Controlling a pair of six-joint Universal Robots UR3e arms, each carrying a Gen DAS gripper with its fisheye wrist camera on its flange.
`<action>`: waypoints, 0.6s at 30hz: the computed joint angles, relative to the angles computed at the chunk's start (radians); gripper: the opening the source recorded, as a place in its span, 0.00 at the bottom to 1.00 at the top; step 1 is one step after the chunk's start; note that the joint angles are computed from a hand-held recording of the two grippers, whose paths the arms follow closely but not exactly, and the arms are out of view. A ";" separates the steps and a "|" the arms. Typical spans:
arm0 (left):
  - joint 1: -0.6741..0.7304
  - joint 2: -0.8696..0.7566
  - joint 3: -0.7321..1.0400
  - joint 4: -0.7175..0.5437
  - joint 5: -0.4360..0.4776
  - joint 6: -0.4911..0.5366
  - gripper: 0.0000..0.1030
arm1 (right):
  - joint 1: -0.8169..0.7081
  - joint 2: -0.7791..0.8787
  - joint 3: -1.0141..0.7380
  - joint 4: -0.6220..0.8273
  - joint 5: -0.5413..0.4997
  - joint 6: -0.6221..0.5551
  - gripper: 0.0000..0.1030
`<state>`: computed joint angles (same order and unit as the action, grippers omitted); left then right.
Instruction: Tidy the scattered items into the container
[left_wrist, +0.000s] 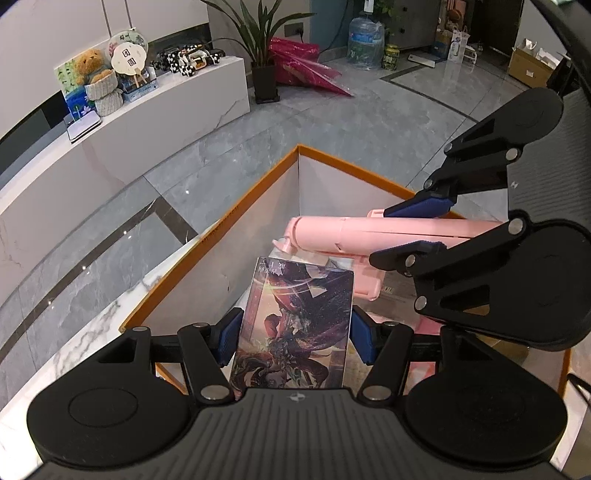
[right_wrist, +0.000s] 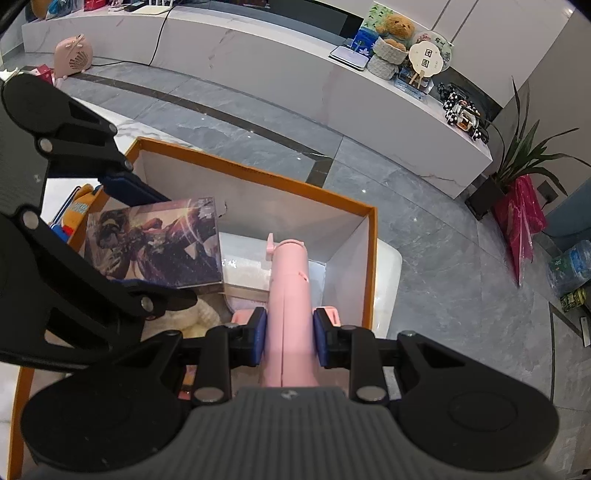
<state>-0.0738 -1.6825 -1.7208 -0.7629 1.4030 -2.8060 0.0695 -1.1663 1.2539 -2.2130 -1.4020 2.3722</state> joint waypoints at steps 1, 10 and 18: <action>-0.002 -0.007 0.005 0.000 0.002 0.000 0.68 | 0.000 0.003 -0.001 -0.003 0.001 0.002 0.29; -0.014 -0.054 0.027 -0.008 0.033 0.009 0.68 | 0.012 0.043 -0.011 -0.029 -0.014 0.018 0.29; -0.029 -0.105 0.067 -0.023 0.067 0.009 0.68 | 0.018 0.073 0.031 -0.073 -0.061 0.016 0.29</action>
<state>-0.1027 -1.7872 -1.6541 -0.7863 1.4698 -2.7965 0.0878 -1.0931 1.2851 -2.2856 -1.4625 2.3886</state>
